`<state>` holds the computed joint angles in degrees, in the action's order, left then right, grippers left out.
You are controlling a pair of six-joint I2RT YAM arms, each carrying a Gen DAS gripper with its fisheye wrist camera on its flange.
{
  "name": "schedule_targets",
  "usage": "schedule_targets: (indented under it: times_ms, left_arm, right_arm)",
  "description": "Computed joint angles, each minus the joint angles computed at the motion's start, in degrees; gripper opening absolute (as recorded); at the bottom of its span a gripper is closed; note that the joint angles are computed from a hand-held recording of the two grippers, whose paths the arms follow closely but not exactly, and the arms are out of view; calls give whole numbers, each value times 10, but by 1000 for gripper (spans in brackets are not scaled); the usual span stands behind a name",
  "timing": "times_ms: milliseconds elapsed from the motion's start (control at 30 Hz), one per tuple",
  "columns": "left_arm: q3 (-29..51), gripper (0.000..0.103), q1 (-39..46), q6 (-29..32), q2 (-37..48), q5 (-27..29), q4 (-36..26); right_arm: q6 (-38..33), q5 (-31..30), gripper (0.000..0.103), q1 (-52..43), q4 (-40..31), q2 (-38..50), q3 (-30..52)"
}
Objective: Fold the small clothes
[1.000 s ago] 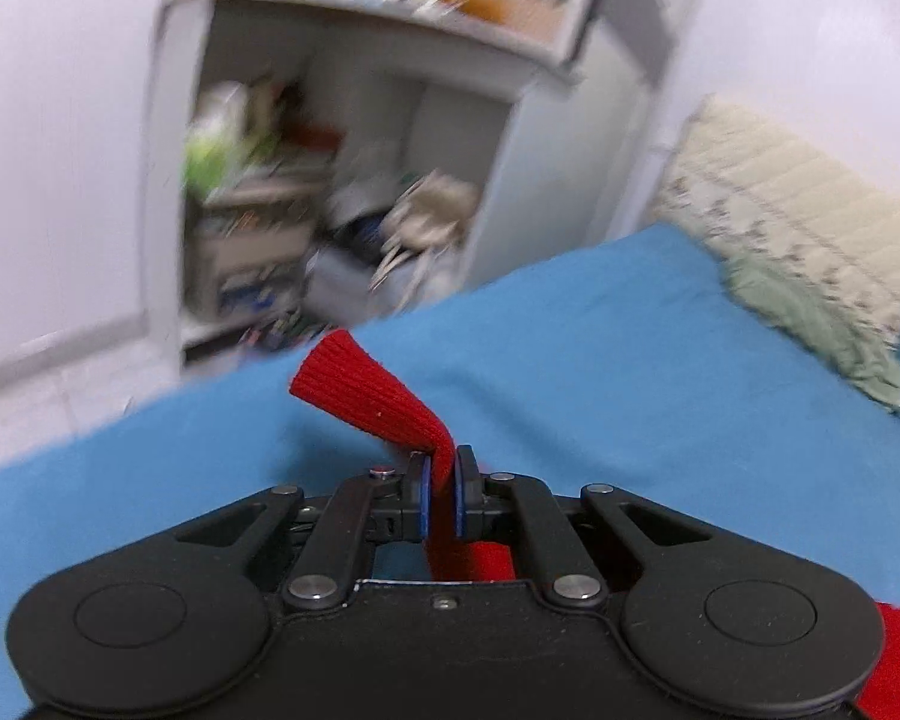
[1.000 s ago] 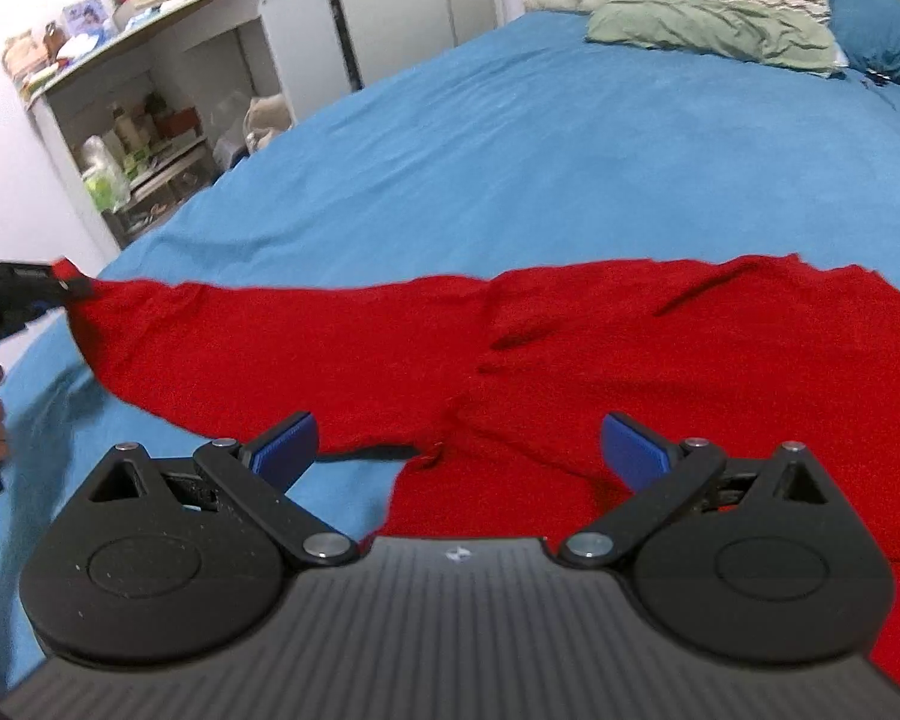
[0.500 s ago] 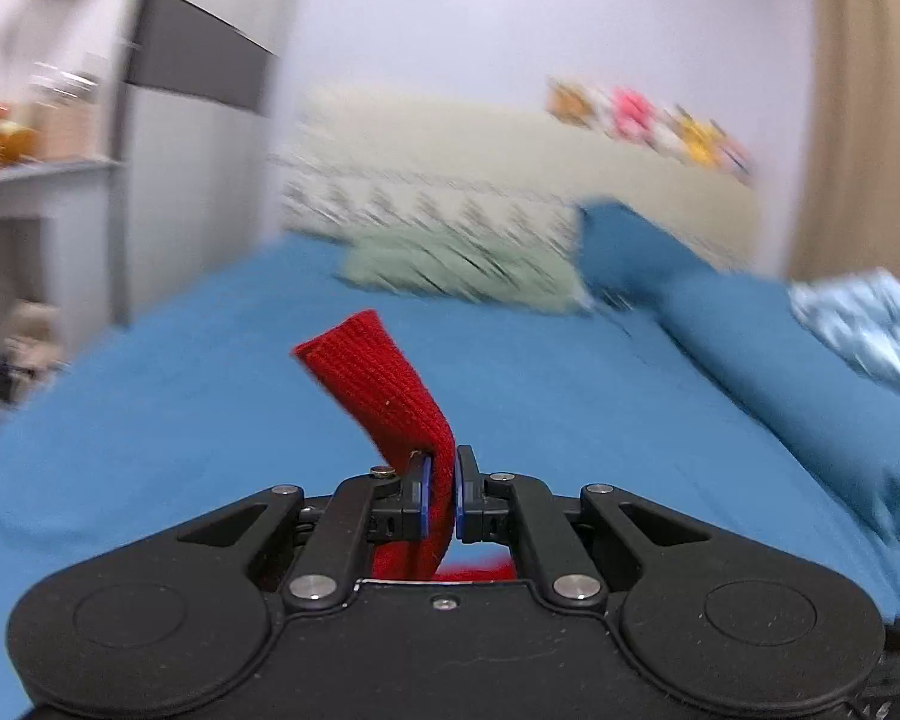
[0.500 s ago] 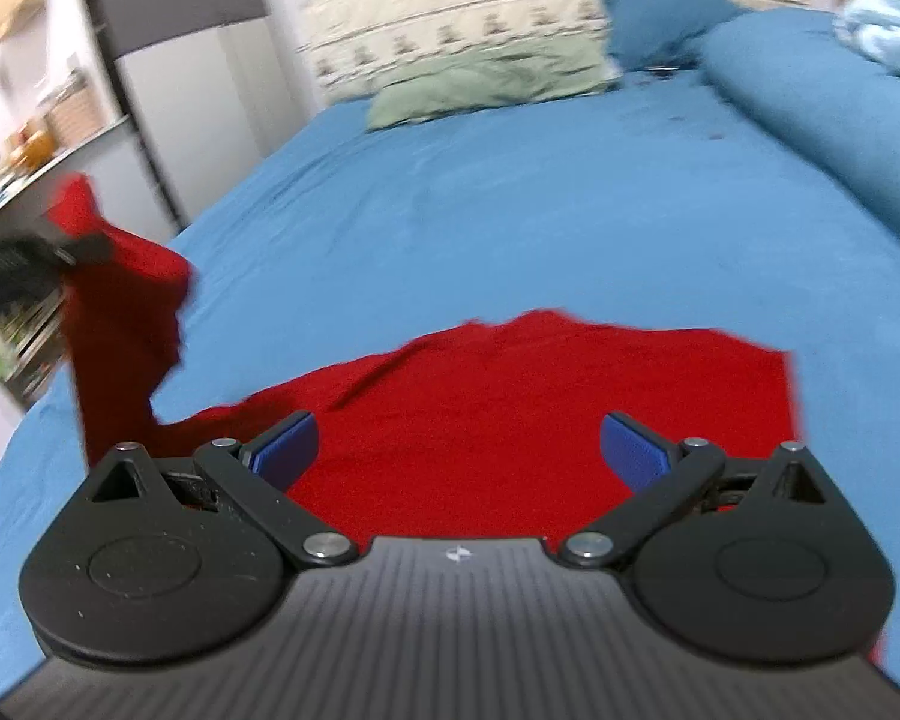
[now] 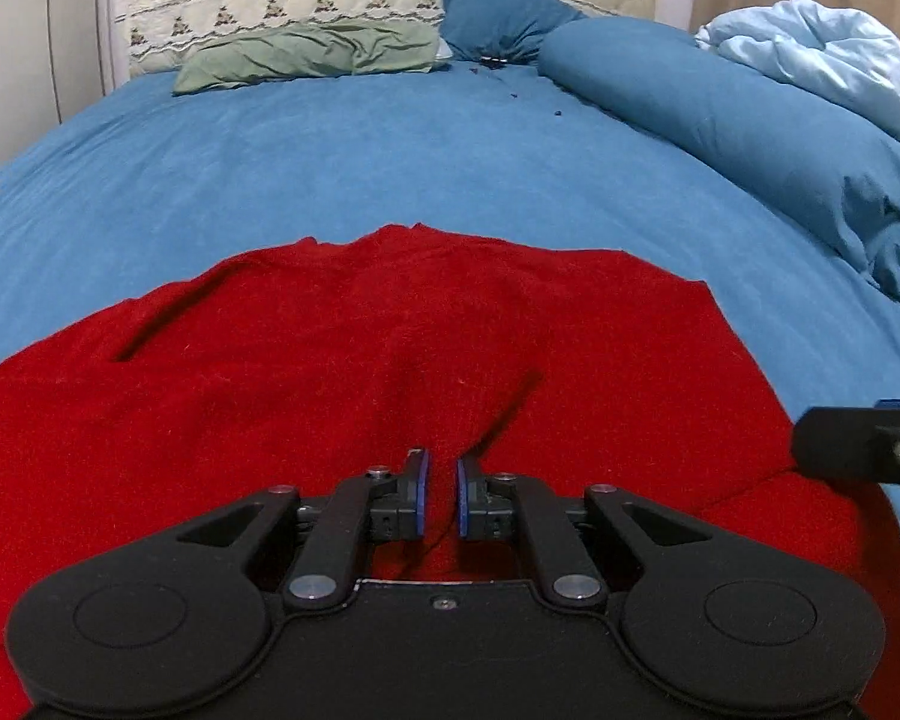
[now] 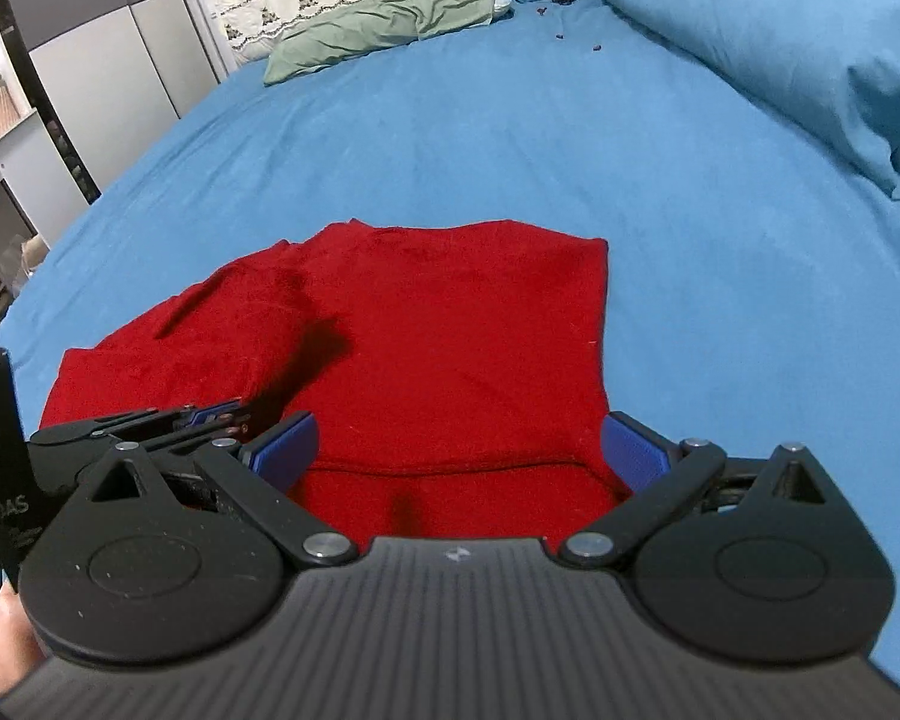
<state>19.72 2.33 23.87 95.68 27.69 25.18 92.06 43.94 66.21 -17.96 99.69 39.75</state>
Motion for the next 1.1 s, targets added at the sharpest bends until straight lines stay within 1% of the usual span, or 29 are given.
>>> schedule_targets:
  times_ms: [33, 67, 133, 167, 233, 333, 433, 533, 567, 633, 700, 733, 800, 833, 867, 900, 967, 1100]
  left_arm:
    - [5, 30, 13, 11, -8, 14, -19]
    - [2, 48, 18, 14, -23, 20, -27]
    - [-2, 63, 60, 43, -53, 49, -47]
    - [-3, 68, 97, 70, -71, 73, -69]
    - [15, 72, 181, 138, -91, 123, -139]
    - [64, 74, 286, 219, -68, 151, -208]
    - [107, 81, 356, 260, -13, 150, -205]
    - [153, 81, 398, 281, 43, 145, -216]
    - [164, 81, 405, 282, 60, 138, -213]
    - [174, 81, 412, 281, 82, 128, -200]
    - [188, 81, 426, 291, 103, 127, -198]
    - [192, 81, 428, 289, 112, 125, -191]
    - [201, 81, 431, 282, 132, 120, -179]
    - [208, 81, 435, 281, 143, 119, -177]
    - [215, 81, 437, 279, 154, 116, -175]
    - [220, 81, 436, 274, 162, 115, -170]
    - [224, 81, 436, 269, 172, 119, -163]
    - [225, 81, 430, 249, 182, 121, -140]
  right_arm:
    - [-7, 2, 103, -3, 11, 0, -3]
    - [-13, 6, 103, -5, 19, -3, -5]
    - [-24, 13, 103, -4, 32, -4, -6]
    - [-38, 13, 103, -8, 45, -8, -9]
    - [-72, 7, 103, -20, 84, -10, -12]
    - [-111, -15, 103, -38, 126, 17, 5]
    - [-132, -36, 103, -50, 181, 64, 26]
    - [-131, -35, 103, -57, 209, 113, 58]
    - [-134, -32, 103, -60, 211, 128, 70]
    - [-137, -27, 97, -67, 197, 156, 103]
    - [-144, -30, 86, -78, 194, 177, 127]
    - [-148, -36, 83, -84, 193, 186, 137]
    - [-150, -48, 67, -97, 178, 206, 163]
    - [-155, -51, 62, -103, 167, 216, 178]
    - [-162, -54, 41, -107, 155, 224, 192]
    - [-171, -58, 28, -111, 140, 231, 206]
    - [-186, -54, 20, -117, 132, 225, 213]
    - [-227, -15, 20, -124, 150, 164, 188]
